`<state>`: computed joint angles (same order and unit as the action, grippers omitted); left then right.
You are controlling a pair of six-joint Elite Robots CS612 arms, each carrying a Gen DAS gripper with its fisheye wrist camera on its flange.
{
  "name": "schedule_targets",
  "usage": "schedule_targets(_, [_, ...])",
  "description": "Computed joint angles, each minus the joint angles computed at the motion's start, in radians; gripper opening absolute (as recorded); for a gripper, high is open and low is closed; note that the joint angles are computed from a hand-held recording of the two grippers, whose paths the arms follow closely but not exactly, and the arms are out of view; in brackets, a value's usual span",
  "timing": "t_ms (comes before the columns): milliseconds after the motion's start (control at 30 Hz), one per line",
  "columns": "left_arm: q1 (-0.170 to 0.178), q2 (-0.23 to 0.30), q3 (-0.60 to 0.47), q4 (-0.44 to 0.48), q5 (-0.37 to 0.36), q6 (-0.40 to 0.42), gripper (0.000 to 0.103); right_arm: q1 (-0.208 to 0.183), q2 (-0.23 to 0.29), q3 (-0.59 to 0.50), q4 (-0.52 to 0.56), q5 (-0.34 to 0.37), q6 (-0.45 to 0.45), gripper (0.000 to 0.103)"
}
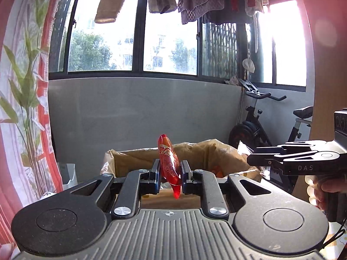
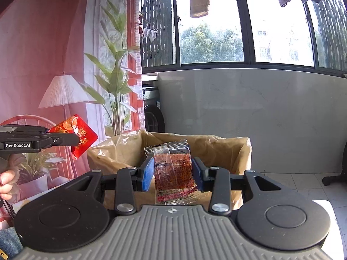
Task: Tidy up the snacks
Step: 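Carry both packs over the box and open both tools to drop them, then lower the left tool onto the gold sauce pack and close it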
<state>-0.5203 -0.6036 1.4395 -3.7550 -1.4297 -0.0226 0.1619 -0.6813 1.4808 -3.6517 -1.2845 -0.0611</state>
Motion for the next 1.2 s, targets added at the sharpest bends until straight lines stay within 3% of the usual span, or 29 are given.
schedule_targets(233, [0.009, 0.052, -0.152, 0.158, 0.003, -0.055, 0.022, 0.015, 0.055, -0.136, 0.132, -0.077, 0.011, 0.041])
schedule_targets(267, [0.01, 0.056, -0.166, 0.192, 0.007, -0.057, 0.027, 0.016, 0.059, -0.147, 0.152, -0.088, 0.014, 0.043])
schedule_targets(333, [0.006, 0.064, -0.184, 0.237, 0.041, -0.059, 0.052, 0.019, 0.066, -0.164, 0.19, -0.111, 0.013, 0.046])
schedule_targets(467, [0.015, 0.062, -0.165, 0.237, 0.028, -0.069, 0.052, 0.017, 0.062, -0.148, 0.199, -0.124, 0.016, 0.048])
schedule_targets(600, [0.021, 0.047, -0.127, 0.236, 0.015, -0.081, 0.053, 0.016, 0.048, -0.117, 0.172, -0.136, 0.025, 0.063])
schedule_targets(967, [0.011, 0.001, 0.003, 0.148, -0.005, -0.149, 0.053, 0.011, 0.009, -0.002, 0.04, -0.092, 0.027, 0.063])
schedule_targets(1200, [0.002, -0.004, 0.064, 0.177, -0.019, -0.217, 0.053, 0.006, -0.009, 0.087, 0.007, -0.079, 0.007, 0.063])
